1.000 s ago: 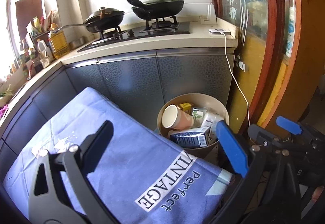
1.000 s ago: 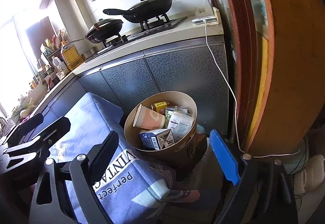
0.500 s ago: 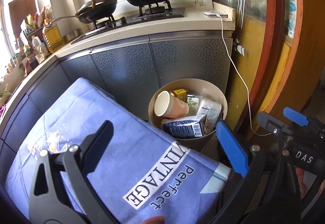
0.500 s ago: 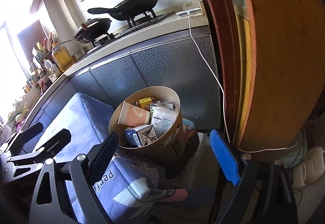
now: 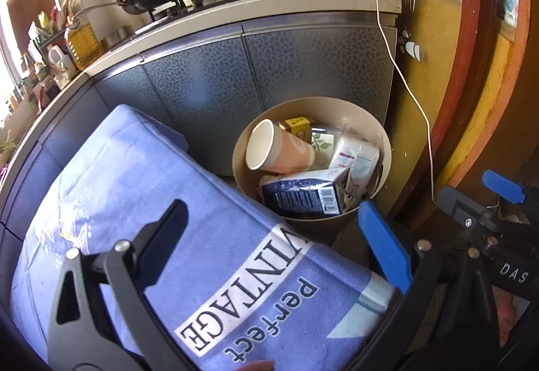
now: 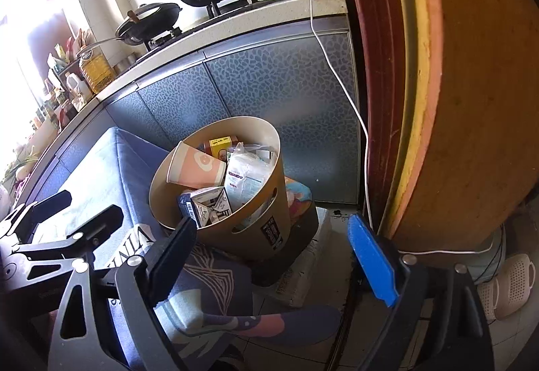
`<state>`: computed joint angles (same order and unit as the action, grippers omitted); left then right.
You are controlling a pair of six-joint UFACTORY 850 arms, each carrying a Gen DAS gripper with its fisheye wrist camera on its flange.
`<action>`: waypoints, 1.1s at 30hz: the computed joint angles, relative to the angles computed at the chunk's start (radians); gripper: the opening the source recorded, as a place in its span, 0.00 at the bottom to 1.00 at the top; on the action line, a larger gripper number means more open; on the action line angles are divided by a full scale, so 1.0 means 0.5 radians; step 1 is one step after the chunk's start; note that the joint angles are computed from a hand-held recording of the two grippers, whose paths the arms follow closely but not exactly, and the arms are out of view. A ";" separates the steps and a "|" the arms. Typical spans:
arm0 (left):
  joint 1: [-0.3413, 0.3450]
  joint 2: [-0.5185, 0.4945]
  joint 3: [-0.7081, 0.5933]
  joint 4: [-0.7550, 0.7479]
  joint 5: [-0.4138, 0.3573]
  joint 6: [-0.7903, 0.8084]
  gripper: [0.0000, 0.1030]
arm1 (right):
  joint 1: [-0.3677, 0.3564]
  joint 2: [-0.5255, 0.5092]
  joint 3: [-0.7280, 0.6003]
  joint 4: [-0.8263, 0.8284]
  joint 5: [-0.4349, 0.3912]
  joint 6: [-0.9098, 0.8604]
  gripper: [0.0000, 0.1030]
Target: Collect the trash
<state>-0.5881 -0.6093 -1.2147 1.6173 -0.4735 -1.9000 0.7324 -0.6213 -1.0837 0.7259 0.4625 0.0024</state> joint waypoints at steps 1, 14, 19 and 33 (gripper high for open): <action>-0.001 -0.021 -0.021 -0.026 -0.012 0.017 0.94 | -0.006 -0.008 -0.008 -0.014 -0.006 0.006 0.87; 0.000 -0.107 -0.129 -0.187 -0.057 0.110 0.94 | -0.067 -0.040 -0.051 -0.167 -0.058 0.092 0.87; -0.004 -0.087 -0.108 -0.175 -0.069 0.065 0.94 | -0.061 -0.028 -0.050 -0.213 -0.057 0.097 0.87; -0.015 0.053 0.056 -0.065 -0.114 -0.185 0.94 | 0.016 0.032 -0.037 -0.220 -0.021 -0.008 0.87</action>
